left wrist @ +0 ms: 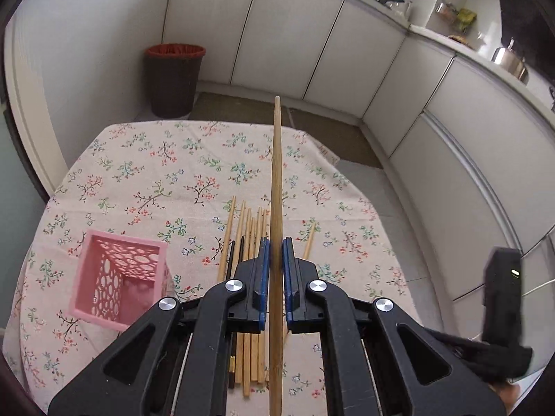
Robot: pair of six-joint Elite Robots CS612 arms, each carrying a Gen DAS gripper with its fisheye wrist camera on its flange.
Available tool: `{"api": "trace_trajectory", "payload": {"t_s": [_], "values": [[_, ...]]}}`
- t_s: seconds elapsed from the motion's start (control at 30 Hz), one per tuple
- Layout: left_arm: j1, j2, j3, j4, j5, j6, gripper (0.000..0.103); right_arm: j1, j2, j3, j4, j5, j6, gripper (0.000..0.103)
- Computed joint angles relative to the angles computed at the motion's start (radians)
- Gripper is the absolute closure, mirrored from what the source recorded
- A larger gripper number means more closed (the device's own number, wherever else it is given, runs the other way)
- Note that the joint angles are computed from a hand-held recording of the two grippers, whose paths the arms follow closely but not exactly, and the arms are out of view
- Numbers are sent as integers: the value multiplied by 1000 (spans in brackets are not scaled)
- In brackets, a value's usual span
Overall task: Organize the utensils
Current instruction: 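Grasp another wooden chopstick with the right tool while the left tool lifts its chopstick, then carry both chopsticks upright to the pink holder and drop them in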
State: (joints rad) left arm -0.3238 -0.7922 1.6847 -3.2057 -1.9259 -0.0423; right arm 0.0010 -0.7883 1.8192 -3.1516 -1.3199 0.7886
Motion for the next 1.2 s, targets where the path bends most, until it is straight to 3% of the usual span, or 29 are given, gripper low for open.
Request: {"api": "trace_trajectory", "payload": {"t_s": [0.1, 0.23, 0.37, 0.43, 0.53, 0.6, 0.67, 0.73, 0.9, 1.03, 1.2], "values": [[29, -23, 36, -107, -33, -18, 96, -1, 37, -93, 131, 21, -51, 54], [63, -10, 33, -213, -34, -78, 96, 12, 85, -194, 258, 30, -70, 60], [83, 7, 10, -221, -51, -130, 96, 36, 114, -282, 386, -50, -108, 63], [88, 15, 3, -250, -50, -140, 96, 46, 129, -316, 447, -82, -110, 70], [95, 15, 2, -263, -71, -152, 96, 76, 138, -351, 508, -220, -149, 85], [95, 17, 2, -272, -63, -138, 96, 76, 136, -337, 467, -213, -140, 96], [97, 21, -1, -284, -55, -137, 96, 71, 122, -307, 408, -198, -118, 96], [104, 27, -9, -289, -54, -148, 96, 78, 100, -276, 324, -234, -120, 96], [114, 43, -31, -313, -26, -170, 96, 105, 62, -217, -5, -278, -179, 96], [120, 63, -54, -342, -12, -198, 96, 148, 61, -219, -217, -393, -271, 96], [108, 90, -67, -421, 32, -199, 96, 163, 76, -219, -419, -393, -313, 96]]}}
